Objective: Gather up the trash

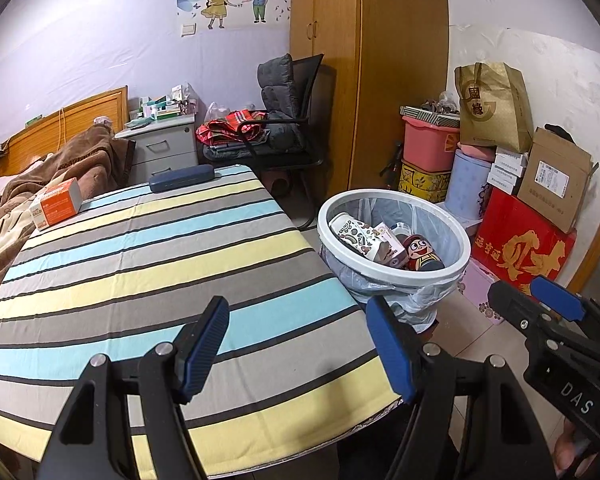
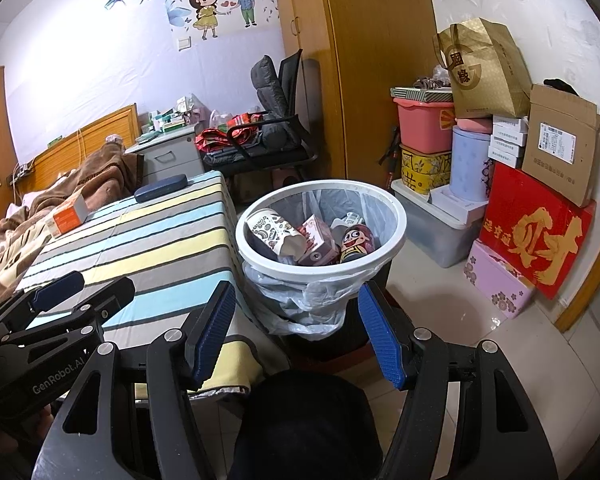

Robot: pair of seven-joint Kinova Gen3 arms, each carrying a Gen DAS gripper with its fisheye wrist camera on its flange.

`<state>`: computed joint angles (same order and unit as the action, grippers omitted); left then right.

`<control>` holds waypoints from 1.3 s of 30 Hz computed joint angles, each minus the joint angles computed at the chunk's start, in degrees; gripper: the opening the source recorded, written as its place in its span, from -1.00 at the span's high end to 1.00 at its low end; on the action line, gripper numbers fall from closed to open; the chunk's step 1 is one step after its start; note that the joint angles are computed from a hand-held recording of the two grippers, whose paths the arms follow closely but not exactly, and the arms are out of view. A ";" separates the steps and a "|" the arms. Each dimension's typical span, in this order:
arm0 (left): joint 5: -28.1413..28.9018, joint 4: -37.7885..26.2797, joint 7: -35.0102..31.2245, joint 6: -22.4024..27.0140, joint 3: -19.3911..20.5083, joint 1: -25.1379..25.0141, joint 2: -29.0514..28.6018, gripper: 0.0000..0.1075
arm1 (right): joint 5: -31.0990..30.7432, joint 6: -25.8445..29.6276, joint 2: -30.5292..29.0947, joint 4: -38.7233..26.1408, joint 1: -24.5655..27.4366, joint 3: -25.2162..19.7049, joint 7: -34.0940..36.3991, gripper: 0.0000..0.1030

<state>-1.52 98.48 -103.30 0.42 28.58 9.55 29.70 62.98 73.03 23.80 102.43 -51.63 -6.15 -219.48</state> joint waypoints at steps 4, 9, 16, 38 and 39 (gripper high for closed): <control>-0.04 0.08 0.10 -0.01 0.04 -0.10 -0.06 -0.36 | -0.09 0.01 -0.01 -0.11 0.06 -0.01 0.15 -0.27; -0.08 0.07 0.19 0.07 0.05 -0.15 -0.10 -0.36 | -0.14 0.06 0.03 -0.30 0.01 0.02 0.28 -0.27; -0.05 0.13 0.25 0.12 0.04 -0.23 -0.20 -0.36 | -0.22 0.16 0.03 -0.39 -0.08 0.05 0.28 -0.27; 0.02 0.37 0.24 0.17 0.59 -0.84 -0.31 -0.36 | -0.15 0.14 0.15 -0.68 -0.14 0.09 0.77 -0.27; 0.10 0.38 0.31 0.14 0.40 -0.68 -0.35 -0.36 | -0.18 0.07 0.16 -0.76 -0.08 0.09 0.96 -0.27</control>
<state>-1.42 98.86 -102.99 0.56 28.98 8.87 29.35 62.80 73.10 23.96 101.67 -51.71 -6.07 -218.51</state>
